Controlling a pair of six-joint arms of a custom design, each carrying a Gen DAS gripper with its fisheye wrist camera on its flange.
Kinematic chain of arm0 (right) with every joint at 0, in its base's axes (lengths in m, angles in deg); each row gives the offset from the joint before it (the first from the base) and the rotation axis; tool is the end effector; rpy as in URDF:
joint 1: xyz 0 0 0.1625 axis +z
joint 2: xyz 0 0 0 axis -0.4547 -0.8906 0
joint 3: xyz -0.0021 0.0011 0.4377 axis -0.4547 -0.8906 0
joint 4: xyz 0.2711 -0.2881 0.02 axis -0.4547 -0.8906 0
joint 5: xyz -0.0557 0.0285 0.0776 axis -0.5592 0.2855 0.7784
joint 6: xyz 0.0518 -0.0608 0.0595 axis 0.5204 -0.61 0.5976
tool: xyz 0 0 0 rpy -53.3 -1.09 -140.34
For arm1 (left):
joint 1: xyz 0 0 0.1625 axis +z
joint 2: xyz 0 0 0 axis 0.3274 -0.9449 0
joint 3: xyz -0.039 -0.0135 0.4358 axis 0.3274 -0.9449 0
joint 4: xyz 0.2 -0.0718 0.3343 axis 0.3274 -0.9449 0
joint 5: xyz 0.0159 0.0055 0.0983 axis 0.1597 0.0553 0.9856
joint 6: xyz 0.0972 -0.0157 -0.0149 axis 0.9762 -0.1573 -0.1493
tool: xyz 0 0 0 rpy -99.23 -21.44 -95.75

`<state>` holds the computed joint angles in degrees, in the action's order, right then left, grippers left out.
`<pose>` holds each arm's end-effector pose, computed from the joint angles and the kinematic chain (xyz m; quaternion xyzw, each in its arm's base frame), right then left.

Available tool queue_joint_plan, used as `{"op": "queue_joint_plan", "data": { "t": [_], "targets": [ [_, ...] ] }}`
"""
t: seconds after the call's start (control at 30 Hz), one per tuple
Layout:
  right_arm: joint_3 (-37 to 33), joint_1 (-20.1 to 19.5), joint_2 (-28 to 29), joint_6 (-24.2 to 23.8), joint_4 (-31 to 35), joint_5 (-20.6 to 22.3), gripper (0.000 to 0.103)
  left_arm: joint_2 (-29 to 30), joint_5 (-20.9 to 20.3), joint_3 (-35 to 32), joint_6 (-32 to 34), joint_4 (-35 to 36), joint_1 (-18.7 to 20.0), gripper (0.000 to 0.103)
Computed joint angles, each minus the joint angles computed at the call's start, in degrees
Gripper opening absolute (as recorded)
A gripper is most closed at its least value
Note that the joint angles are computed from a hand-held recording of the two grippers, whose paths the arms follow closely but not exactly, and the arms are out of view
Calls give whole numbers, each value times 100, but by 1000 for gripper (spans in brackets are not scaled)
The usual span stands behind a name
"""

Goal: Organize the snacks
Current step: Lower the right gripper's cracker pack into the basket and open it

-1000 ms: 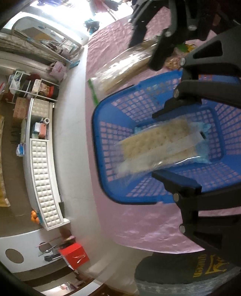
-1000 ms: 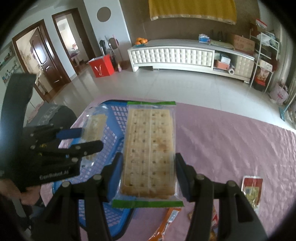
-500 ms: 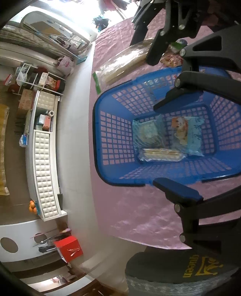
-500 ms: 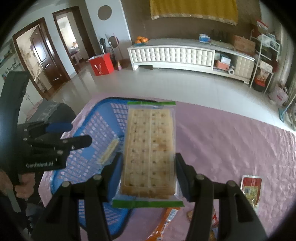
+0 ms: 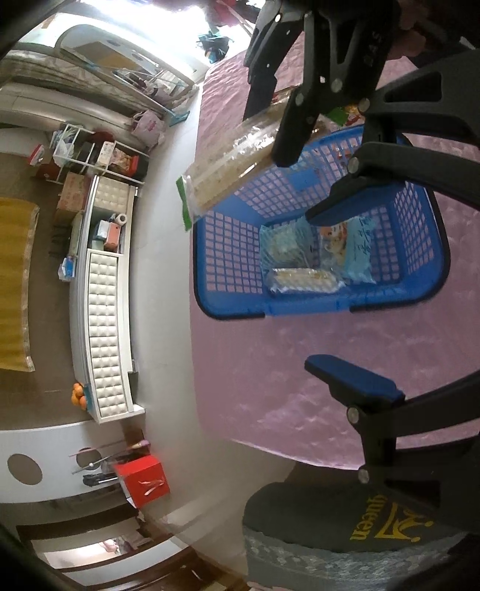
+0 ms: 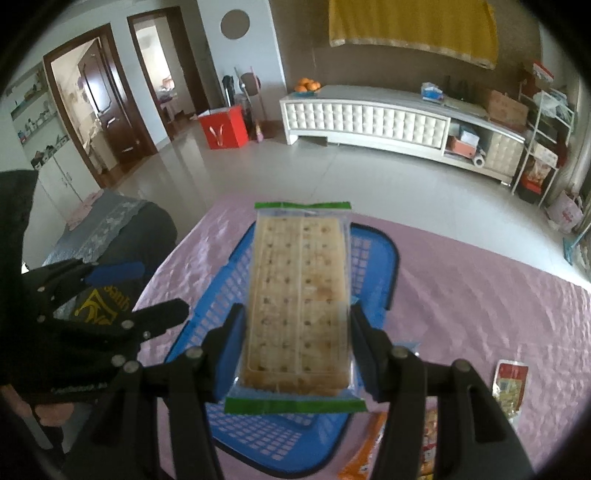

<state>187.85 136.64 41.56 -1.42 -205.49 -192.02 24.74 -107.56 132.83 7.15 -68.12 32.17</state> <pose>0.2958 -0.5819 0.1614 0.2347 -0.9114 0.2334 0.2447 -0.2238 -0.6039 0.2430 0.1961 0.9013 -0.2311 0.3096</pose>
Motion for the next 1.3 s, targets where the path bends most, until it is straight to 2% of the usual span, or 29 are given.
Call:
{"op": "queue_joint_plan", "data": {
  "t": [0.27, 0.57, 0.77, 0.9, 0.97, 1.03, 1.3],
  "targets": [
    [-473, -4, 478, 47, 339, -280, 59, 124, -163, -215, 145, -111, 379, 70],
    [-1067, -186, 1021, 56, 876, -598, 59, 344, -355, -450, 177, -191, 706, 70],
    [-1315, -368, 1240, 0, 1230, -391, 59, 418, -347, -545, 134, -130, 850, 70],
    [-1365, -434, 1233, 67, 1458, -290, 65, 357, -342, -480, 114, -112, 837, 70],
    [-1269, -422, 1163, -17, 1352, -322, 81, 335, -319, -437, 131, -127, 778, 70],
    [-1086, -381, 1048, -126, 1071, -398, 88, 300, -258, -358, 150, -177, 684, 70],
    [-373, -160, 382, 45, 613, -459, 90, 121, -117, 123, 242, -481, 186, 70]
  ]
}}
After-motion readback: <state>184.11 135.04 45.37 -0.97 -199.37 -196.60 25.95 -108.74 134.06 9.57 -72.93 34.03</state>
